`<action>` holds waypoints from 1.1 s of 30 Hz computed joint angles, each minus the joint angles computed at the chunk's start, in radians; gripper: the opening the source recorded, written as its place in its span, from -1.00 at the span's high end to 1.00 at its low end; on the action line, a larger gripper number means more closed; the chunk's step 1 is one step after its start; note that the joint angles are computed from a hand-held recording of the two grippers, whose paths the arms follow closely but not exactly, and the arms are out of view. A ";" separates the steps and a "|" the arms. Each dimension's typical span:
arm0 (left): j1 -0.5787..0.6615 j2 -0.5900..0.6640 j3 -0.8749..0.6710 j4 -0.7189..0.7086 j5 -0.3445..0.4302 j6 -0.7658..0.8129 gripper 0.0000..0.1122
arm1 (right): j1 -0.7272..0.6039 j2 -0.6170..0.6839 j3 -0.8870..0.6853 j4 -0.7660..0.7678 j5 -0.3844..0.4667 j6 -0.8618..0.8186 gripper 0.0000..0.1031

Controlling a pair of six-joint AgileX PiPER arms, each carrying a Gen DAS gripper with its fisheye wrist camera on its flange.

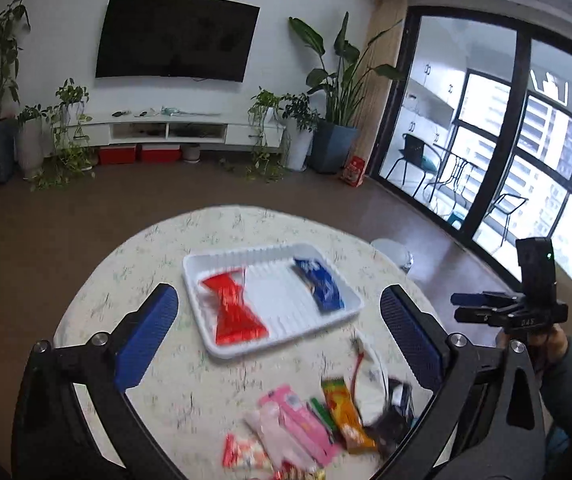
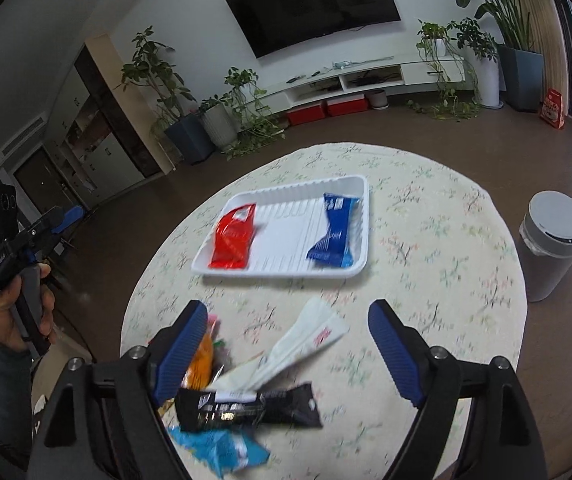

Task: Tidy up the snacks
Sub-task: 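Withdraw both tools from the tray back toward the snack pile, then grasp the gold wafer with the left gripper while the right grasps the blue chip bag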

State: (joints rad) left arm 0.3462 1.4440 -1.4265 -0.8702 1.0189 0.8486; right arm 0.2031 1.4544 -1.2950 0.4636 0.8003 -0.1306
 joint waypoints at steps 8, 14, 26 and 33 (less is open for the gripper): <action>0.222 -0.273 0.440 -0.006 0.145 0.018 -0.83 | 0.210 -0.211 0.279 -0.203 -0.099 0.213 -0.66; 0.264 -0.433 0.692 0.088 0.136 0.067 -0.83 | 0.423 -0.258 0.341 -0.454 -0.111 0.477 -0.66; -0.262 -0.309 0.683 0.477 -0.168 -0.348 -0.77 | 0.612 -0.180 0.328 -0.614 -0.067 0.659 -0.59; -0.327 -0.231 0.670 0.532 -0.179 -0.397 -0.11 | 0.605 -0.127 0.293 -0.613 -0.027 0.626 -0.50</action>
State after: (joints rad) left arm 0.0188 1.2134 -0.7567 -0.3382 0.8396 0.4511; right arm 0.8079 1.3271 -1.0018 -0.1493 0.7736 0.4955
